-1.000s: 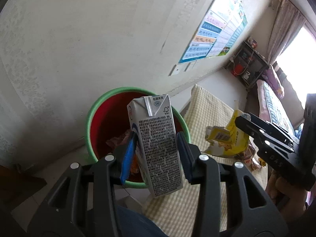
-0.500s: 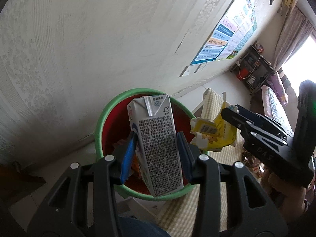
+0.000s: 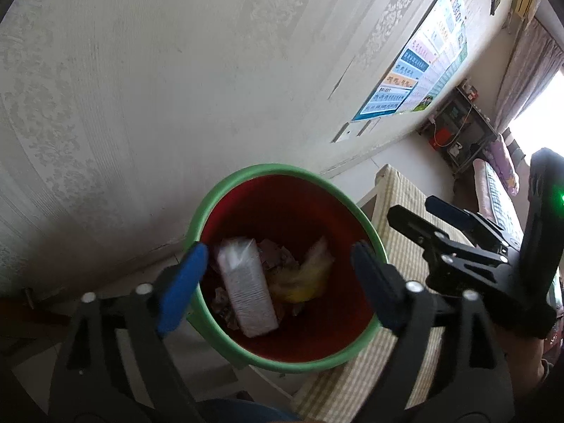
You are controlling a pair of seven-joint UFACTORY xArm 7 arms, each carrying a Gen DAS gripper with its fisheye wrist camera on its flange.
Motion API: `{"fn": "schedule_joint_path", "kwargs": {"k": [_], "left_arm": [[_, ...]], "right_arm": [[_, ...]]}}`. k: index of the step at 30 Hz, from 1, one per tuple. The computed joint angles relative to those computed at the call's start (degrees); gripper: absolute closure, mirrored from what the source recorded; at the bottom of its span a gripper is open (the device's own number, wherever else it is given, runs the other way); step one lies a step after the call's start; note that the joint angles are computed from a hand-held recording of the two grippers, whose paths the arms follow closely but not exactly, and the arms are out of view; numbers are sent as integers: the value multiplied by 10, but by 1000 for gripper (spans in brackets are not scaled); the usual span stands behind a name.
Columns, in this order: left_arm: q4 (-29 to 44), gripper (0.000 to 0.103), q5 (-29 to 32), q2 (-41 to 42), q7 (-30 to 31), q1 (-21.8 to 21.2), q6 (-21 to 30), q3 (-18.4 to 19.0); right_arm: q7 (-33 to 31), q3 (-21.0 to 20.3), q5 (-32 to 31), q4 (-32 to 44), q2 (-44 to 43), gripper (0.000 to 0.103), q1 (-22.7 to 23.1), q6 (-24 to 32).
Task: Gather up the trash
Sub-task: 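Carry both items over the red bucket and open both tools to drop them, then move both open tools back over the table toward the last wrappers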
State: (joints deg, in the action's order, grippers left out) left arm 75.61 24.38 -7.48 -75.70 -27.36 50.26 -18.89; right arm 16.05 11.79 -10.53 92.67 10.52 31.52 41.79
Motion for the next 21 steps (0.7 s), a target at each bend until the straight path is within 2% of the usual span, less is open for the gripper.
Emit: {"fn": "schedule_joint_path", "kwargs": {"k": [4,10,16,21], "left_arm": [[-8,6,6,-8,-14,0,-2,-3],[15,6,22,3,-28,-8,31,-15],[37,6,40,13,-33,-30,43,-23],[85,6,60,47,-34,-57,60,-29]], "right_arm": [[2,0,4,-9,-12,21,-3,0],[11,1,9,-51,-59,7,-17,-5],[18,4,38,-135,-147,7,-49,-10],[18,7,56,-193,-213,7,-74,-6]]}}
